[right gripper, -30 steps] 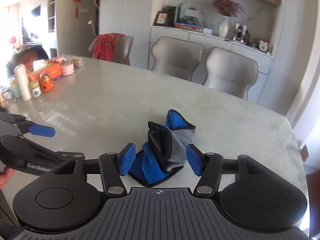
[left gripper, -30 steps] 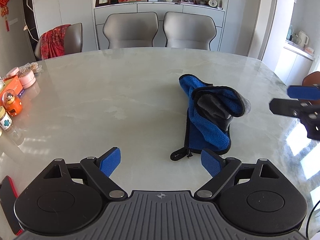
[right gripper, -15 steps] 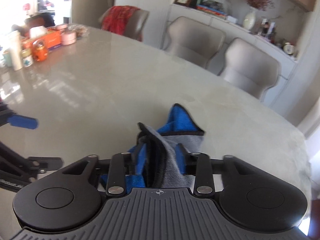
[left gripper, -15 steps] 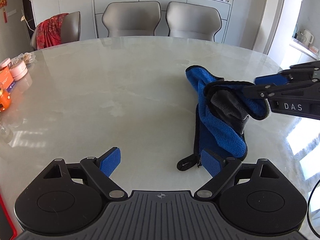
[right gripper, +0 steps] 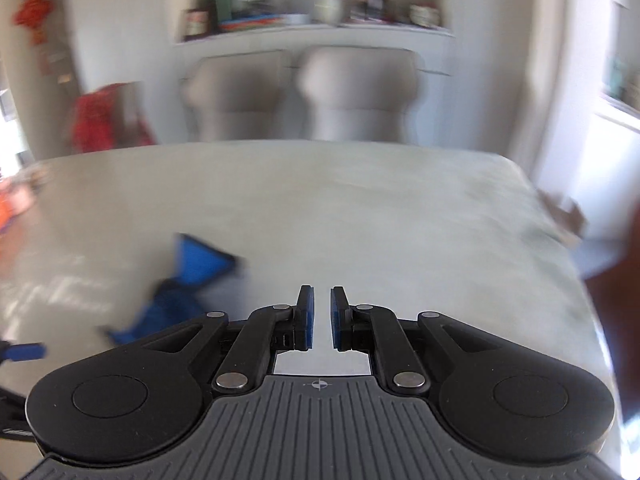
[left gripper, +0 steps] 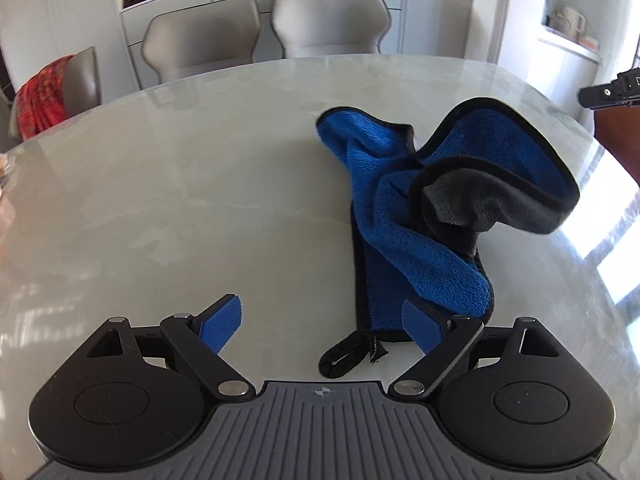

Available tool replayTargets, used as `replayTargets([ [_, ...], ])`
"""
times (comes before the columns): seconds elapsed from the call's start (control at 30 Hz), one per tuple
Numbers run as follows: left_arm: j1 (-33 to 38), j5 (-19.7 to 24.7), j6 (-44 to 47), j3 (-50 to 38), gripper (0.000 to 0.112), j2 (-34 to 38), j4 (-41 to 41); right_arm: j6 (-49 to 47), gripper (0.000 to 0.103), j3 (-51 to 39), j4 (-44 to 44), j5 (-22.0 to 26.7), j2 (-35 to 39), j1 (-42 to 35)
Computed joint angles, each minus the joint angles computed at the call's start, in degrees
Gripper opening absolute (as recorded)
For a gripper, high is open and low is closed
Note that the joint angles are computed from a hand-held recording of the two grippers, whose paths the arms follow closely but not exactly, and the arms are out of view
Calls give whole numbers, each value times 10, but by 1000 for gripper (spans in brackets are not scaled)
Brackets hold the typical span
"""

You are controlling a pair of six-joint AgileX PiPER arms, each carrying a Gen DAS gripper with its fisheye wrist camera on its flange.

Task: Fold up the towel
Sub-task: 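Grasp the blue towel edge with the right gripper and lift it, then grasp another towel corner with the left gripper while the right gripper holds its edge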

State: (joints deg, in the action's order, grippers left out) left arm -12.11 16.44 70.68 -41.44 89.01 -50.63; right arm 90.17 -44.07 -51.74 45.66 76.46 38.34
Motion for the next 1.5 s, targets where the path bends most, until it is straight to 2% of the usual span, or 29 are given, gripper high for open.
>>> replayTargets([
  [0.07, -10, -15, 7, 0, 91, 10, 5, -10, 12, 23, 18, 10, -16, -5],
  [0.1, -13, -21, 9, -2, 91, 16, 7, -22, 12, 35, 19, -4, -29, 1],
  [0.2, -19, -29, 24, -7, 91, 37, -1, -69, 14, 52, 20, -84, -36, 40],
  [0.27, -23, -37, 14, -10, 91, 48, 12, -137, 14, 35, 39, -137, -4, 73],
  [0.33, -22, -42, 30, -10, 91, 52, 1, -183, 14, 16, 56, -160, 24, 98],
  [0.4, -18, -45, 58, -8, 91, 55, -21, -221, 20, -8, 62, -195, 62, 119],
  [0.43, -16, -47, 62, -8, 91, 58, -22, -221, 31, -16, 54, -211, 76, 125],
  [0.47, -13, -49, 55, -9, 91, 60, -14, -207, 37, -22, 34, -217, 90, 132],
  [0.5, -11, -50, 52, -9, 91, 60, -11, -202, 37, -34, 19, -220, 111, 139],
  [0.63, 8, -34, 59, -8, 91, 55, -8, -237, 37, -79, 26, -216, 167, 146],
  [0.8, 29, -22, 82, 1, 91, 46, -17, -267, 37, -133, 30, -170, 223, 161],
  [0.9, 44, -8, 101, 3, 91, 40, -21, -296, 37, -151, 30, -162, 254, 167],
  [0.93, 48, -4, 109, 4, 91, 37, -24, -307, 36, -158, 32, -157, 265, 168],
  [1.03, 62, 18, 143, 4, 91, 33, -40, -326, 17, -173, 37, -133, 287, 168],
  [1.13, 77, 74, 220, -1, 91, 31, -77, -328, 5, -155, 61, -149, 265, 152],
  [1.23, 75, 104, 306, 4, 91, 31, -115, -290, 5, -128, 56, -146, 224, 146],
  [1.37, 43, 106, 393, 9, 90, 36, -149, -255, 5, -95, 53, -99, 175, 137],
  [1.5, 27, 113, 424, -1, 90, 50, -150, -212, 5, -44, 57, -73, 126, 124],
])
